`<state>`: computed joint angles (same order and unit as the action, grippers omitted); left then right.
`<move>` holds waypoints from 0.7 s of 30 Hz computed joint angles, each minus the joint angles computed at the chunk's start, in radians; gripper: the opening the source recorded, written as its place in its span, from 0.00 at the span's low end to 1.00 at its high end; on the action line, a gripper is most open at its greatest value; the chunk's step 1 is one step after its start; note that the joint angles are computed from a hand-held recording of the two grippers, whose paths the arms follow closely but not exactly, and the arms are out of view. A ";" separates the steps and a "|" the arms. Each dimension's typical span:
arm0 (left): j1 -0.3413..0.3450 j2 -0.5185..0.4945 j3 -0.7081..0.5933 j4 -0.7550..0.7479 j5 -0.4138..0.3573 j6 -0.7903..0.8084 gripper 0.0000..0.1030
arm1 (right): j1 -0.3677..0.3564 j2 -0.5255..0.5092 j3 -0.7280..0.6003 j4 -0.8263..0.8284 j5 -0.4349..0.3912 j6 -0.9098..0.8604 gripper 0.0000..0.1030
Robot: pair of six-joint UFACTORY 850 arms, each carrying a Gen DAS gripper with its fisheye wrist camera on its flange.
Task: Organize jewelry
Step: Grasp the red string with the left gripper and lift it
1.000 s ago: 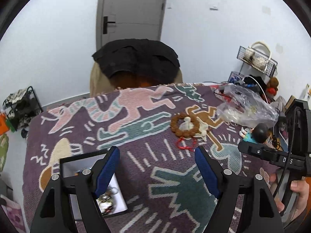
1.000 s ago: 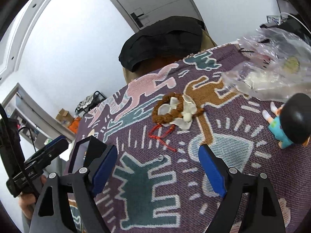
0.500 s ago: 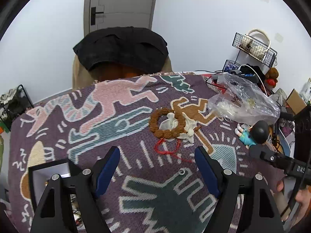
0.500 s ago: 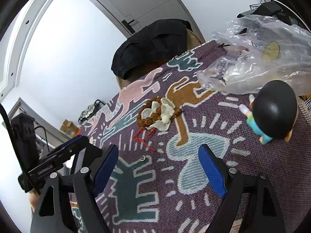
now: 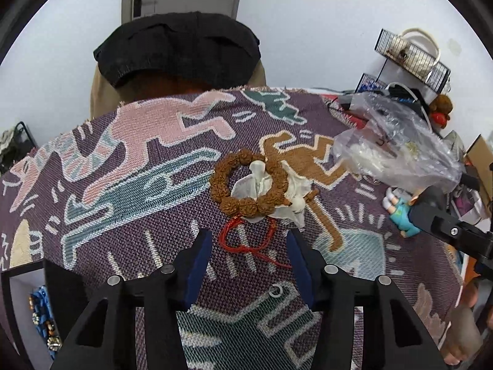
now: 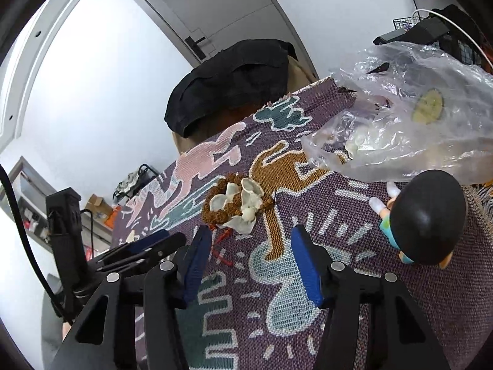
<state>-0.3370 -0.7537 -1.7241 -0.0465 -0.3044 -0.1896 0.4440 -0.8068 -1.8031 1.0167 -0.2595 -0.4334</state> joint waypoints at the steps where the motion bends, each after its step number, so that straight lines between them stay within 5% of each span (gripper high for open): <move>1: 0.000 -0.012 -0.012 -0.013 -0.009 0.015 0.50 | 0.000 -0.004 -0.005 -0.004 -0.003 0.005 0.54; 6: -0.002 -0.070 -0.072 -0.080 -0.054 0.096 0.51 | -0.003 -0.020 -0.019 -0.009 -0.018 0.011 0.54; 13: -0.022 -0.142 -0.153 0.120 -0.089 -0.043 0.49 | 0.005 -0.023 -0.020 -0.050 -0.018 0.034 0.54; 17: -0.025 -0.143 -0.154 0.130 -0.098 -0.016 0.01 | 0.006 -0.027 -0.023 -0.062 -0.020 0.049 0.54; 21: -0.018 -0.104 -0.101 0.100 -0.060 0.004 0.00 | 0.009 -0.032 -0.034 -0.087 -0.020 0.071 0.54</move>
<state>-0.3555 -0.8575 -1.8253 0.0538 -0.3646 -0.1859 0.4526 -0.8387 -1.8368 0.9298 -0.2793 -0.3622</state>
